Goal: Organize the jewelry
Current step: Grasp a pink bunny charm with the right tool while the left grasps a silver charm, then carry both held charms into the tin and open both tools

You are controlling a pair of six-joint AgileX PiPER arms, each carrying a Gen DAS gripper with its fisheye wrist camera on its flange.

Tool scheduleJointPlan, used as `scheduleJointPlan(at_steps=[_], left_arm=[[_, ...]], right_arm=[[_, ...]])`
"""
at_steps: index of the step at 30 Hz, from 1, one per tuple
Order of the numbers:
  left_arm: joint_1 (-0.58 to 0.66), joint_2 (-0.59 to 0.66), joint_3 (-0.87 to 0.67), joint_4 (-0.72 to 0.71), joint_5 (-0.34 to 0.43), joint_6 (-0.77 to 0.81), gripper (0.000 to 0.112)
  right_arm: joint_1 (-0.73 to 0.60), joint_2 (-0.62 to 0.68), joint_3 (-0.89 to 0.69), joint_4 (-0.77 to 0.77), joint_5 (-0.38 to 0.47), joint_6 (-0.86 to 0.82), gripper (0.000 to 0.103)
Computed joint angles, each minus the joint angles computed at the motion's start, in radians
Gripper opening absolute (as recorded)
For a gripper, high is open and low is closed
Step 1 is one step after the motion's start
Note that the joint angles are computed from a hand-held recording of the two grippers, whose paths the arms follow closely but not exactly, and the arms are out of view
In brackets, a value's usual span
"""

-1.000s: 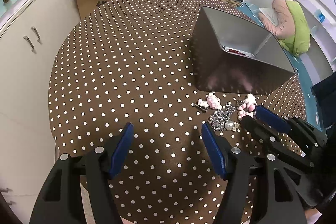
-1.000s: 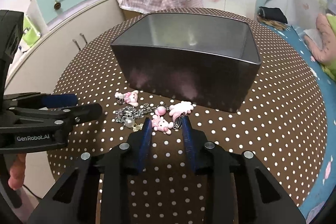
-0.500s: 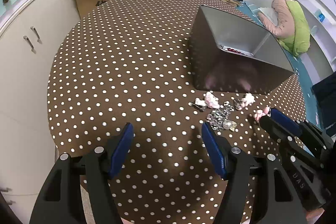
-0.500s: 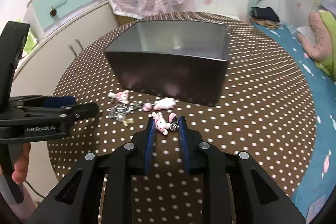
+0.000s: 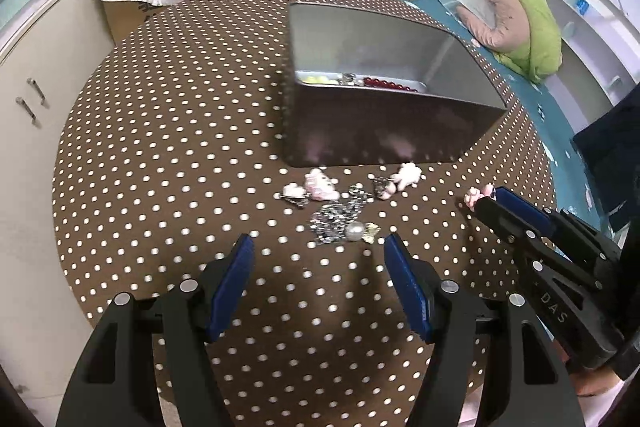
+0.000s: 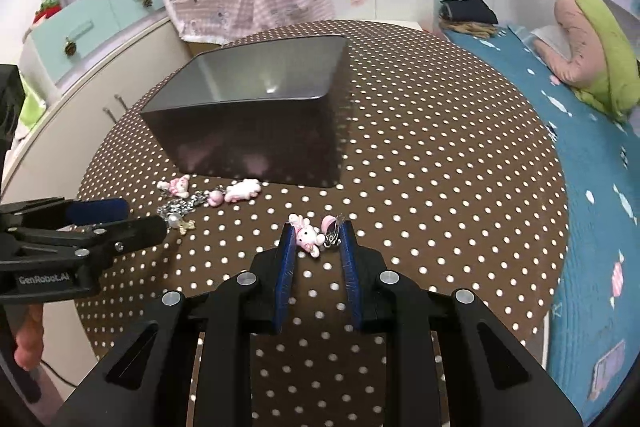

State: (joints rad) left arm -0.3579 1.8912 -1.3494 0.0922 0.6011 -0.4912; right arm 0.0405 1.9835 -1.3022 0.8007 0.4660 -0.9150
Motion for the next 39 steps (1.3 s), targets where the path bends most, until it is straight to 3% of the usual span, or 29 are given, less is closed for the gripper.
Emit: scheduleJointPlan(at_steps=[2,6,9,12,20,23,25,29,32,34,37,39], left_arm=[[0.0,0.03,-0.035,-0.027,0.011,0.015,0.065],[-0.036,0.076,-0.088,0.072,0.023,-0.071,0.063],[-0.06,0.084,-0.105,0.127,0.047,-0.095,0.024],[-0.035,0.065,-0.089,0.047,0.025,-0.033,0.01],[-0.017,-0.046,0.018,0.116,-0.03,-0.091,0.006],[-0.022,-0.059,0.034,0.12,-0.034,-0.088,0.015],[-0.038,-0.044,0.018,0.117,-0.023,-0.09,0.041],[-0.062,0.01,-0.036,0.089,-0.039,-0.024,0.045],[-0.08,0.062,-0.078,0.139,-0.011,-0.051,0.037],[-0.092,0.074,-0.084,0.183,-0.012,-0.082,0.013],[-0.086,0.067,-0.079,0.159,-0.017,-0.05,0.0],[-0.078,0.05,-0.062,0.154,-0.025,-0.052,0.0]], right_arm=[[-0.005,0.003,0.001,0.008,0.001,-0.007,0.024],[-0.019,0.008,0.003,0.033,0.011,-0.028,0.024],[-0.03,0.008,0.006,0.052,0.019,-0.049,0.024],[-0.04,0.01,0.005,0.065,0.023,-0.061,0.024],[-0.053,-0.008,0.026,0.109,0.036,-0.106,0.024],[-0.054,-0.011,0.029,0.113,0.036,-0.108,0.024],[-0.055,-0.015,0.032,0.115,0.042,-0.114,0.024],[-0.058,-0.018,0.033,0.103,0.052,-0.096,0.024],[-0.064,-0.015,0.029,0.09,0.052,-0.082,0.024],[-0.07,-0.013,0.026,0.089,0.056,-0.082,0.024],[-0.073,-0.008,0.019,0.074,0.055,-0.063,0.024],[-0.075,-0.005,0.014,0.074,0.059,-0.06,0.024]])
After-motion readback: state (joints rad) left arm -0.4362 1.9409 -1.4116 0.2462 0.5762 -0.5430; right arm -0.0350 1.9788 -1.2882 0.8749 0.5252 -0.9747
